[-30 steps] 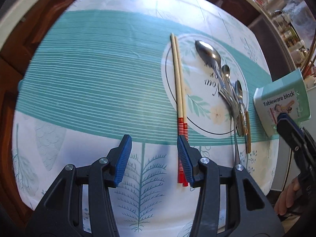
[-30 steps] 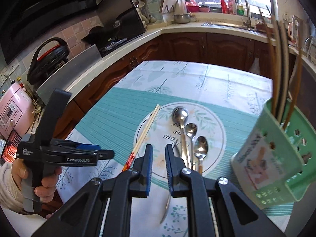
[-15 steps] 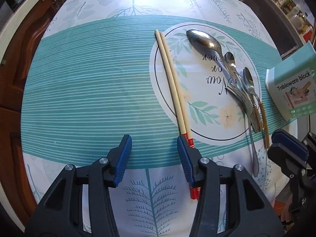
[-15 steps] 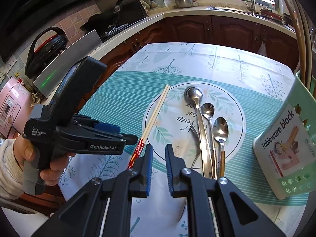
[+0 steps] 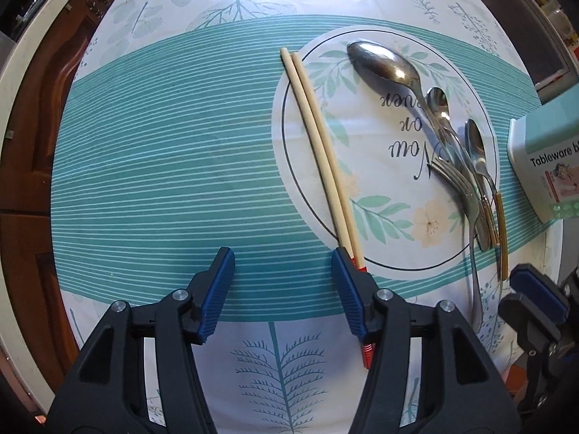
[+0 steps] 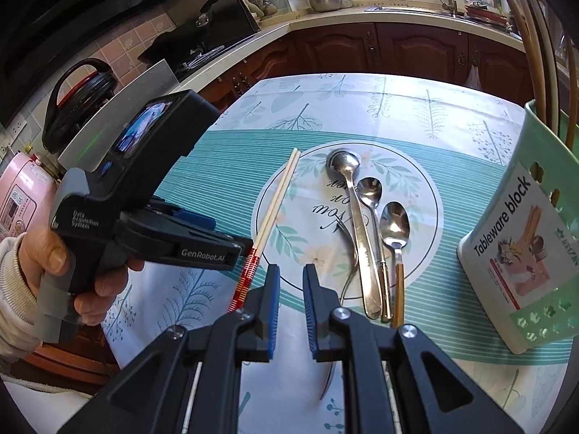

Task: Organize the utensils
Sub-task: 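Position both open tools around the last pair of red-tipped chopsticks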

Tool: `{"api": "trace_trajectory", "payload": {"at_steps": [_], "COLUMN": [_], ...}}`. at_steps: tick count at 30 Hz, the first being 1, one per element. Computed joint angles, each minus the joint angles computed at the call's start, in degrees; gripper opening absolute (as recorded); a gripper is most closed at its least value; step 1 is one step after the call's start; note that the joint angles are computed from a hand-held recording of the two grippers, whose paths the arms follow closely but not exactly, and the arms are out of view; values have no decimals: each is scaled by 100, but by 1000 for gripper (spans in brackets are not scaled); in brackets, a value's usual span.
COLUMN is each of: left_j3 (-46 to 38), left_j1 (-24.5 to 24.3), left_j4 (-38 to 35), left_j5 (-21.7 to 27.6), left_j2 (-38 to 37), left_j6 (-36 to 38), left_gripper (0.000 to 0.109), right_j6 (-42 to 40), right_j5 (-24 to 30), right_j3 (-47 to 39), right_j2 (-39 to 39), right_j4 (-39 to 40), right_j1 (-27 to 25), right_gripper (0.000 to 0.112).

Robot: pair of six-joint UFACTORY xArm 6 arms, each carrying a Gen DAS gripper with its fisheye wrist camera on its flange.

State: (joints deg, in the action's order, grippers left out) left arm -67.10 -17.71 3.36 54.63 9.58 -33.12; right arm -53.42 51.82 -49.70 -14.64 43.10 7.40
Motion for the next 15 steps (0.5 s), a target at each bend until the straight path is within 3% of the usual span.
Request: {"api": "trace_trajectory", "payload": {"at_steps": [6,15], "left_j3": [-534,-644], "left_j1": [139,239], "left_j4": [-297,-641], "left_j5": [368,323], "left_j2": [370,384], "left_j6": [98,155], "left_gripper": [53,53], "right_j6": [-60,-96], "right_j5": [41,78], "right_j3": [-32,-43], "right_j2": [4,-1], "right_j4": [93,154], "right_j1": [-57,-168], "right_gripper": [13,13]}}
